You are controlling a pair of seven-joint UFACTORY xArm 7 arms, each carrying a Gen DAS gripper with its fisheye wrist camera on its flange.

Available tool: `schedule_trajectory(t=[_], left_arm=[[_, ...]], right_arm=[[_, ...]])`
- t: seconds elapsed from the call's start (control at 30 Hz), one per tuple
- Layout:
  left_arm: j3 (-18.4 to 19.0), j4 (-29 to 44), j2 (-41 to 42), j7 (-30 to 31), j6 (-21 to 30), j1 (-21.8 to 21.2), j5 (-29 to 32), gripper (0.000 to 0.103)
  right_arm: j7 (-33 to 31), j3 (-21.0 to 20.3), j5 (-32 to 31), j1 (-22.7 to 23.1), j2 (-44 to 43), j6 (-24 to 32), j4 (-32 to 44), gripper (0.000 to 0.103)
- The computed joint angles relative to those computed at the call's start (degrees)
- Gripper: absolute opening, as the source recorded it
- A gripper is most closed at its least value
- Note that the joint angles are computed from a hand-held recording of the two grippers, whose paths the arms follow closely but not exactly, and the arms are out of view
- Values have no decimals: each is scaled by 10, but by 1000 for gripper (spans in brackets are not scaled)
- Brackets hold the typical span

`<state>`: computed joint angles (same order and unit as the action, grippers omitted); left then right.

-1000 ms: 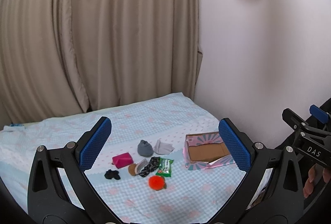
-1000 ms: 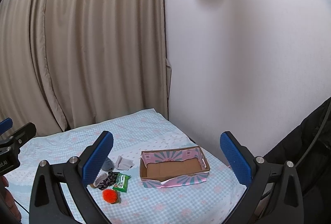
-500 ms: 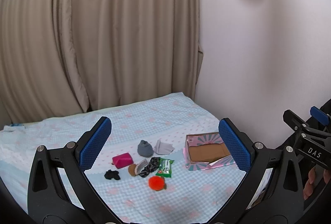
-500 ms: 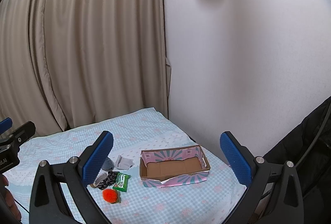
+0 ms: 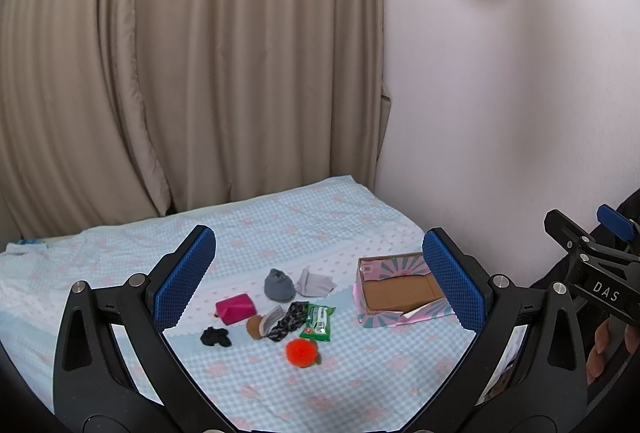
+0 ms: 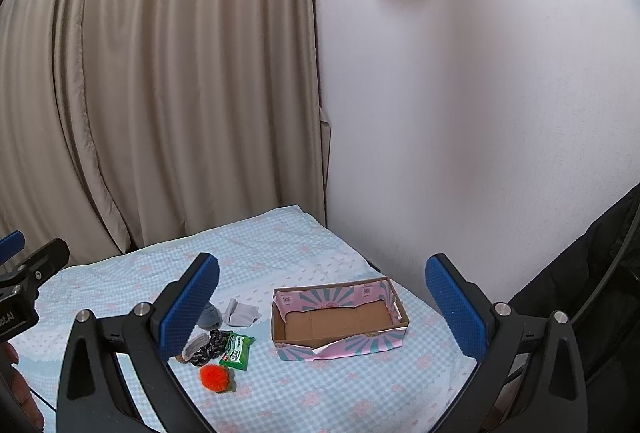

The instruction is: Organize soft objects

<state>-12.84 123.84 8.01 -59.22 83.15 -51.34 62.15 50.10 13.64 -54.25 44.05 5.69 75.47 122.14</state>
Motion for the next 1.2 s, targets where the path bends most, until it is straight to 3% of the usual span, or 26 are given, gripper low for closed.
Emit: schedule_trajectory(t=[0.87,1.07,1.2], left_arm=[[-11,-26,-14,-2,-35,18,-7,103],[-21,-53,-34,-7,-37,33,-8,103],[-28,-118,-84,-29,-33,72,-38,103]], right_arm=[[28,12,-17,-7,-14,1,-24,103],[26,18,-28,-4,-16,4,-24,103],[8,17,-16,1,4,3,0,103]])
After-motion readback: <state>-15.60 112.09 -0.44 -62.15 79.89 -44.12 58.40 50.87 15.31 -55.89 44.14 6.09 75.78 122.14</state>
